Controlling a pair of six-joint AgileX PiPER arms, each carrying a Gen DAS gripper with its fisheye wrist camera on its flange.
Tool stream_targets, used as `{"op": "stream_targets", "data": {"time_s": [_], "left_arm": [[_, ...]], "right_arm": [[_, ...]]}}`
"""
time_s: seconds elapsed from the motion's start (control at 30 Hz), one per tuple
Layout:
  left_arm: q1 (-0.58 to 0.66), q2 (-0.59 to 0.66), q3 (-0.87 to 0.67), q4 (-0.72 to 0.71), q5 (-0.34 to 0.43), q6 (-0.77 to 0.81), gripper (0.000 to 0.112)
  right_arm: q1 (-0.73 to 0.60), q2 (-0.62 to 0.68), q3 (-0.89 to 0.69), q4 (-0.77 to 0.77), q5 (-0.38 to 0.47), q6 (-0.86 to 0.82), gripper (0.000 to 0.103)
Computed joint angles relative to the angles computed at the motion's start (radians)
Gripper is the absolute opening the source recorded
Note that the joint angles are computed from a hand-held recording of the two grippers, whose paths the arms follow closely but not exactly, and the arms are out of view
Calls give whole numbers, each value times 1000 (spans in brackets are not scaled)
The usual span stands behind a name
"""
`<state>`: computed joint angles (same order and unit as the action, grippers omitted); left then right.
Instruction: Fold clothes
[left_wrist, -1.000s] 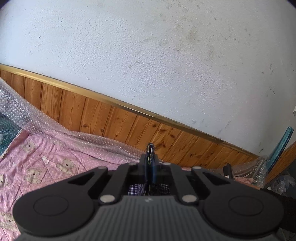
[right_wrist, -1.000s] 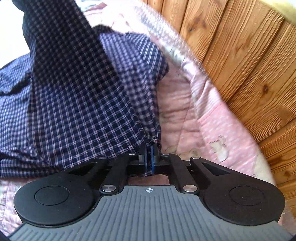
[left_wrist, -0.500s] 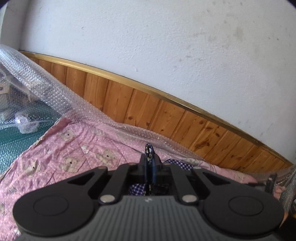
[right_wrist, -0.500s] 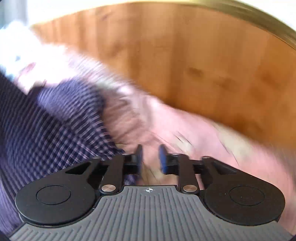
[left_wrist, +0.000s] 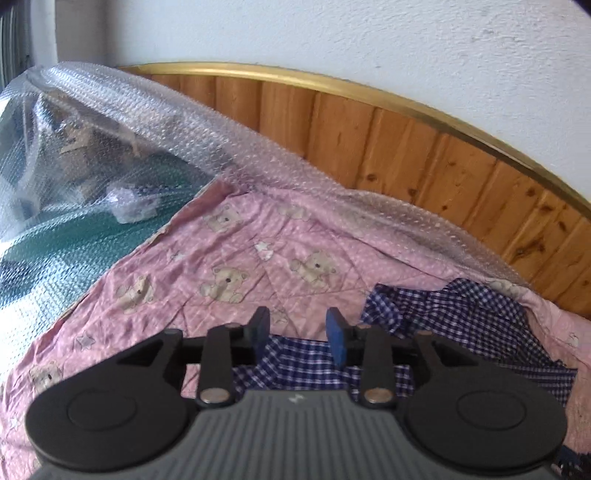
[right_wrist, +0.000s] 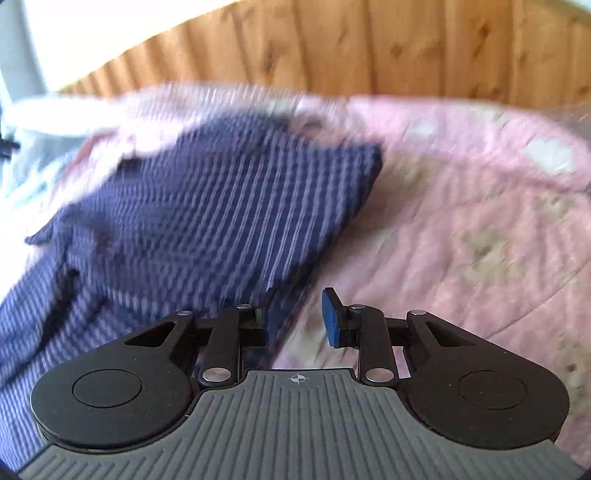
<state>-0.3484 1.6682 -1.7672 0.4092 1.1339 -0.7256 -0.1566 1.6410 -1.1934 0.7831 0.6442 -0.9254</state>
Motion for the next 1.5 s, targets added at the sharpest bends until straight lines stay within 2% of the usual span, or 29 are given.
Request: {"op": "stream_targets", "data": {"time_s": [0.03, 0.1, 0.17, 0.23, 0.3, 0.33, 0.37, 0.43, 0.5, 0.6, 0.7, 0.8, 0.9, 0.97, 1.0, 1.03, 1.07, 1.17, 1.2, 1.27, 1.33, 1.43, 1.47, 1.5], "left_arm": [[-9, -13, 9, -10, -10, 17, 47], [-41, -27, 15, -15, -13, 42, 51], [-78, -24, 26, -16, -8, 38, 51], [-101, -42, 78, -54, -24, -2, 51], [-114, -76, 158, -124, -63, -40, 50], [-121, -94, 198, -164, -84, -52, 49], [-141, -119, 245, -237, -110, -29, 49], [-207, -171, 357, -390, -164, 51, 49], [-304, -207, 466, -536, -219, 144, 48], [-486, -254, 612, -599, -278, 100, 46], [-623, -309, 770, -655, -386, -42, 45], [-807, -333, 844, -486, -420, -331, 45], [-972, -369, 910, -267, -461, -631, 47], [-1006, -396, 974, -250, -559, -724, 42], [-1004, -409, 1005, -292, -616, -710, 12], [-1004, -417, 1031, -350, -662, -685, 4], [-1011, -442, 1059, -369, -688, -699, 2], [-1086, -492, 1113, -234, -682, -904, 3], [-1100, -508, 1147, -194, -707, -968, 3], [-1102, -544, 1229, -131, -814, -1064, 5], [-1089, -555, 1273, -108, -911, -1080, 24], [-1114, -553, 1280, 14, -951, -1177, 33], [-1115, -552, 1279, 11, -965, -1160, 31], [-1105, -549, 1289, -31, -996, -1108, 11]], "right_arm": [[3, -7, -7, 0, -23, 3, 29], [18, 10, -54, -20, -40, 14, 30], [32, 41, -101, 15, -34, -54, 30], [72, 116, -166, -22, -3, -67, 28], [74, 103, -155, -82, 15, -7, 27], [76, 96, -148, -110, 23, 21, 30], [70, 83, -124, -98, 23, 12, 30], [18, -25, -33, 24, 67, -16, 30], [36, -107, 74, 60, 73, -65, 30], [80, -190, 224, 40, 42, -146, 27], [106, -262, 332, 27, 9, -211, 31], [47, -291, 295, -9, 131, -113, 31], [12, -376, 365, 5, 189, -135, 31], [7, -404, 393, 11, 231, -137, 31], [4, -424, 407, 2, 245, -141, 31], [18, -450, 430, -12, 235, -133, 31], [11, -477, 448, -25, 236, -133, 31], [-24, -529, 480, -53, 275, -112, 31], [-30, -542, 491, -62, 283, -101, 31], [-36, -590, 499, -89, 315, -34, 31], [-39, -631, 517, -87, 344, 16, 33], [-50, -784, 556, -136, 410, 176, 34], [-57, -855, 565, -165, 439, 246, 34], [-105, -942, 569, -183, 506, 290, 34]]}}
